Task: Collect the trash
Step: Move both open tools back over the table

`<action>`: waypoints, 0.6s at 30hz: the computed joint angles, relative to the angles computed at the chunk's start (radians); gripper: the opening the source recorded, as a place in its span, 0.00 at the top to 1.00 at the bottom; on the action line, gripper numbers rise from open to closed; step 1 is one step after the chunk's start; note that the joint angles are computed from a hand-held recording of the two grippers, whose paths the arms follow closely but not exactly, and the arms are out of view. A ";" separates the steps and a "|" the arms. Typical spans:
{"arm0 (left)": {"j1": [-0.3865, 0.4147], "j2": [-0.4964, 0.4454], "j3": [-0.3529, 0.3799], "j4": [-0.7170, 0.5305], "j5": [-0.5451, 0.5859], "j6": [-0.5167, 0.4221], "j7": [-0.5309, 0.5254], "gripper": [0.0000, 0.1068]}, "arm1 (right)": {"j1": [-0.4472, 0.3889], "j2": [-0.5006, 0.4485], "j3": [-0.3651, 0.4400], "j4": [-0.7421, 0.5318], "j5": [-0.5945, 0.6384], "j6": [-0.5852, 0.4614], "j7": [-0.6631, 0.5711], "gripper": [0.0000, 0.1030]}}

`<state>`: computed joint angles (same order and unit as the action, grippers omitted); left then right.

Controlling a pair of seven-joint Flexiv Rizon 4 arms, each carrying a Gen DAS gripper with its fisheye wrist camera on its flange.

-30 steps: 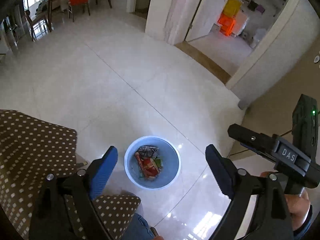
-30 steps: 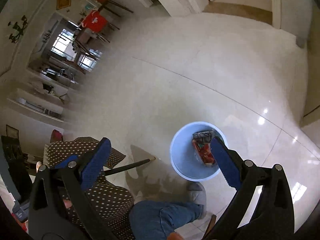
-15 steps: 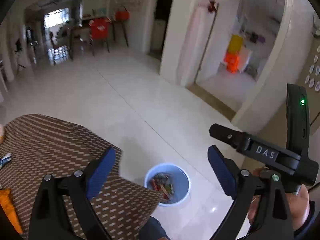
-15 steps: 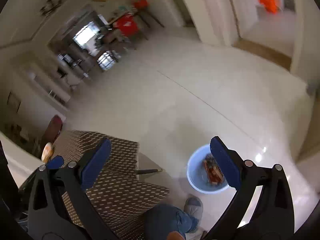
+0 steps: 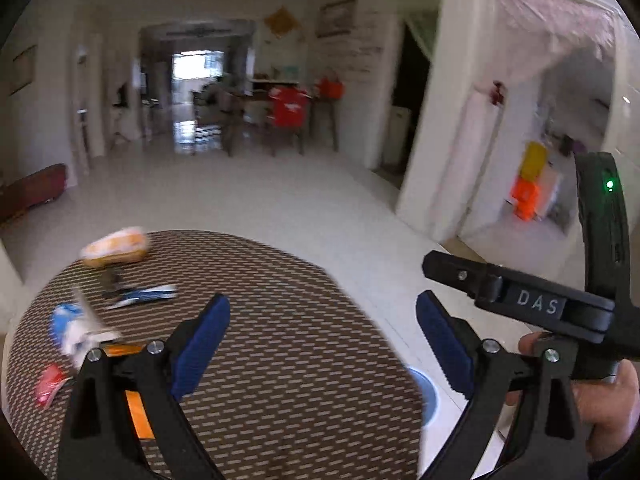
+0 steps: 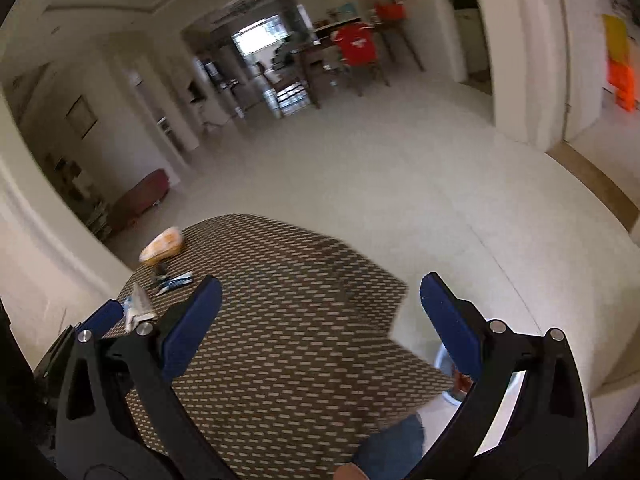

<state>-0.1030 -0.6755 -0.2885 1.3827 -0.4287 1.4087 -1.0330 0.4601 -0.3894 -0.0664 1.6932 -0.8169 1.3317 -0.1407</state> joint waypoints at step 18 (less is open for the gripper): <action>0.255 0.064 0.091 0.231 0.044 0.164 -0.058 0.14 | 0.138 -0.303 0.140 -0.468 0.346 -0.266 -0.497 0.06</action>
<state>0.1519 -0.6116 -0.1976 1.6132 -0.3851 1.5732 -1.0914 0.5981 -0.6921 0.0739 1.2255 -0.4713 1.0652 -0.6376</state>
